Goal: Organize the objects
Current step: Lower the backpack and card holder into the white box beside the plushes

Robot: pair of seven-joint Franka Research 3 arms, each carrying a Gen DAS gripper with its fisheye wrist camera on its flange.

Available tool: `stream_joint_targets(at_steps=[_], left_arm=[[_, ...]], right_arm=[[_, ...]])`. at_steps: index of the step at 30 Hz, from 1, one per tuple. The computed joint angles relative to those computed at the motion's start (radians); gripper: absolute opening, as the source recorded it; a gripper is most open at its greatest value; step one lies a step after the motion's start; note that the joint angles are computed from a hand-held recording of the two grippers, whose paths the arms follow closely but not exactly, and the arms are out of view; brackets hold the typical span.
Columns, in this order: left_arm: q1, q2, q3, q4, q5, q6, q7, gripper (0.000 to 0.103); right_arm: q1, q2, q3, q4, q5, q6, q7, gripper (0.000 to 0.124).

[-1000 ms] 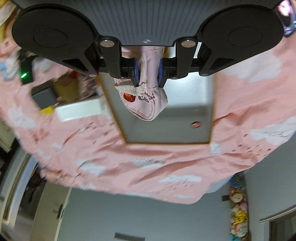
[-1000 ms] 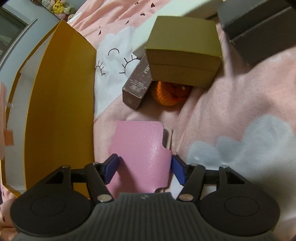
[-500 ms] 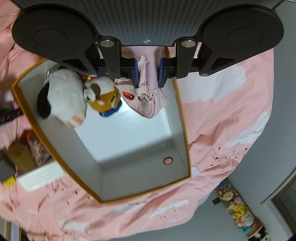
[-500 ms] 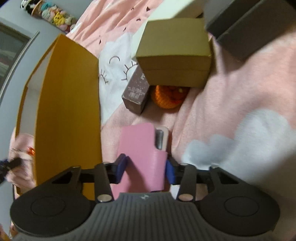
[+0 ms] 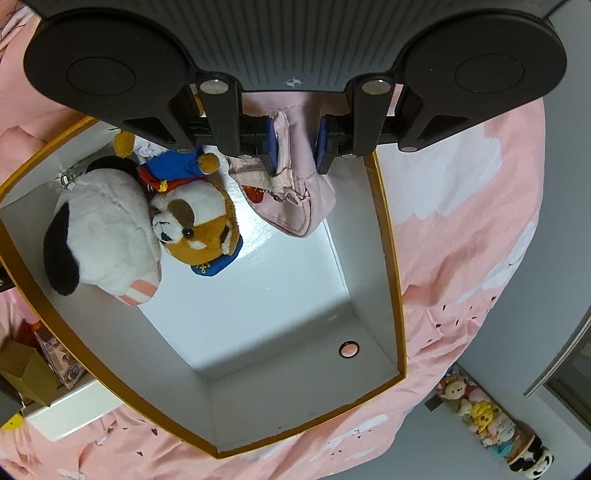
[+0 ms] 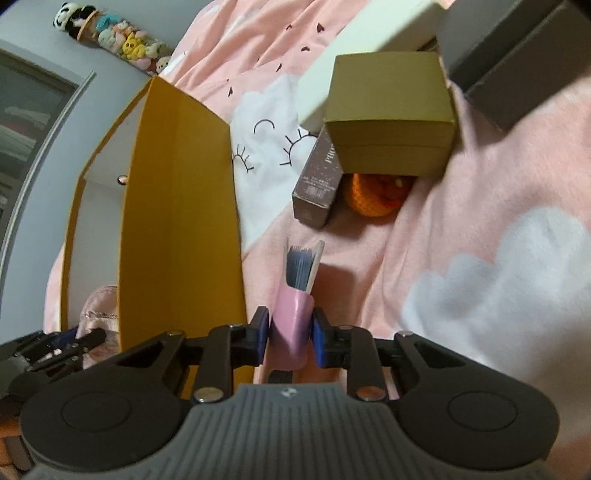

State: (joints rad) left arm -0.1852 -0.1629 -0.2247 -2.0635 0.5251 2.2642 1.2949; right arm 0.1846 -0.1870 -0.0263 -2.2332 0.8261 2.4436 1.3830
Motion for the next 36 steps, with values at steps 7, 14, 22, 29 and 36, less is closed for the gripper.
stream_joint_targets(at_steps=[7, 14, 22, 29, 36], left_arm=[[-0.004, -0.008, -0.017, -0.019, 0.078, 0.004, -0.022, 0.024], [-0.007, -0.049, -0.027, -0.075, 0.165, 0.049, -0.057, 0.024], [0.005, -0.104, -0.019, -0.136, 0.168, 0.125, -0.056, 0.024], [0.021, -0.137, -0.007, -0.176, 0.123, 0.194, -0.044, 0.025], [0.037, -0.140, -0.009, -0.191, 0.109, 0.222, -0.038, 0.025]], right_arm=[[0.006, -0.107, 0.032, -0.019, -0.156, 0.142, 0.060, 0.023], [0.105, -0.132, -0.012, 0.067, -0.070, 0.166, -0.077, 0.023], [0.144, 0.056, 0.049, 0.260, -0.010, 0.023, -0.113, 0.023], [0.149, 0.165, 0.106, 0.348, -0.051, -0.024, -0.053, 0.023], [0.155, 0.225, 0.129, 0.389, -0.149, -0.047, 0.022, 0.023]])
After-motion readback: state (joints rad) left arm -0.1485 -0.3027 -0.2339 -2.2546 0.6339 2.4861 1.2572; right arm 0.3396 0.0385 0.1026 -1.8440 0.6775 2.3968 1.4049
